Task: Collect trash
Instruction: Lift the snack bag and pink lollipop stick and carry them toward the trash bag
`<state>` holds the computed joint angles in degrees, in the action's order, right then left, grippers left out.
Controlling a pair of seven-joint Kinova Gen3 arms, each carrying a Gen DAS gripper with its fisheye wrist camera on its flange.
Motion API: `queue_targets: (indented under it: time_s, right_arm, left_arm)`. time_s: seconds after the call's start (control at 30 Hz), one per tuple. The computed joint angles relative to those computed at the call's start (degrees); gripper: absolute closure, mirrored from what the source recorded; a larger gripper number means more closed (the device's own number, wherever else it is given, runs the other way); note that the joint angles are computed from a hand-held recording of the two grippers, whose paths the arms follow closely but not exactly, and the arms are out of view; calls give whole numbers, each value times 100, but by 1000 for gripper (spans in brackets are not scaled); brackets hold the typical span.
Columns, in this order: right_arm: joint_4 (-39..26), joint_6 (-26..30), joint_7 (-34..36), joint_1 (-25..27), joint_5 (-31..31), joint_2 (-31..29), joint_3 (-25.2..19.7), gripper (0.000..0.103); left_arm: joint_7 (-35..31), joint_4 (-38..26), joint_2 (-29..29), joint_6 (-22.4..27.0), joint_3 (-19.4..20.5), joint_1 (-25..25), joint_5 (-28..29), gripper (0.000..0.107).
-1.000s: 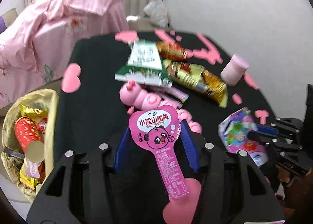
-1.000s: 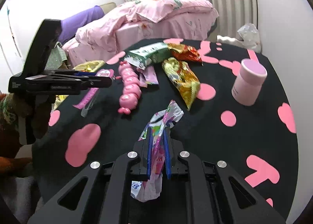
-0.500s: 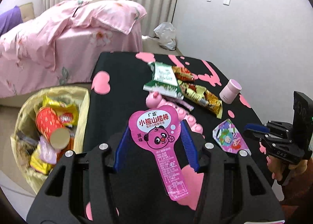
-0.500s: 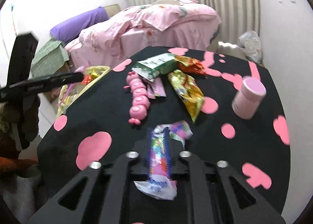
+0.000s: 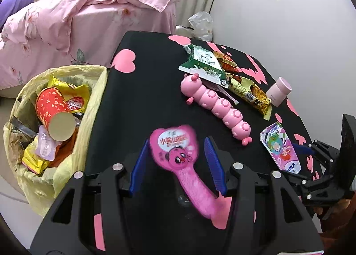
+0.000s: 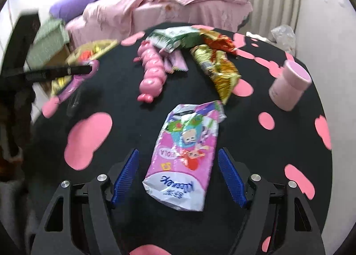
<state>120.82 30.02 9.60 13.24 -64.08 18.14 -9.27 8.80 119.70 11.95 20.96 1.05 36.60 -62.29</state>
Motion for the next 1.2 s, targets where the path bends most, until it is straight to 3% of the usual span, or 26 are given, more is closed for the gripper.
queue_targets:
  time_s: [0.1, 0.17, 0.27, 0.33, 0.5, 0.57, 0.63, 0.77, 0.83, 0.9, 1.03, 1.13, 1.2]
  right_arm:
    - [81, -202, 81, -295, -85, -67, 210, 76]
    - [-4, -98, -187, -136, 143, -116, 105, 82]
    - [17, -101, -99, -14, 102, -258, 3, 84]
    - [-1, -8, -80, -13, 88, -311, 51, 85]
    - [3, 358, 402, 164, -597, -446, 249, 85]
    - [-11, 455, 502, 133, -803, -439, 369, 85]
    - [-38, 553, 557, 104, -924, -390, 472, 85]
    - [-40, 636, 724, 71, -1145, -240, 552, 85]
    - [-19, 645, 798, 52, -1192, -224, 580, 85]
    - [11, 652, 925, 52, -1272, -220, 599, 85]
    - [-1, 860, 1028, 108, -1392, -243, 678, 85]
    - [-117, 1129, 960, 116, -1410, -287, 723, 85]
    - [-197, 1303, 968, 73, -1477, -356, 712, 85]
  left_arm:
    - [329, 83, -77, 66, -53, 90, -280, 59]
    - [661, 160, -149, 114, -23, 110, -590, 59]
    - [918, 267, -266, 169, 0, 109, -790, 59]
    - [630, 264, -339, 190, 227, -149, -457, 59]
    - [-396, 311, -238, -382, 1157, -1476, 708, 54]
    - [-862, 136, -59, -273, 1688, -1964, 1112, 54]
    - [-1328, -204, 220, 155, 1985, -2092, 1353, 53]
    - [-2199, -974, 723, 1087, 1517, -1361, 1699, 54]
    - [-2263, -1183, 886, 1377, 1566, -1258, 1517, 59]
    - [-1954, -1095, 825, 1295, 1395, -1016, 1186, 60]
    - [-1022, -718, 280, 1179, 484, 45, 258, 60]
    - [-323, -490, -79, 1352, -138, 842, -391, 60]
    - [53, -331, -344, 1568, -244, 1054, -711, 60]
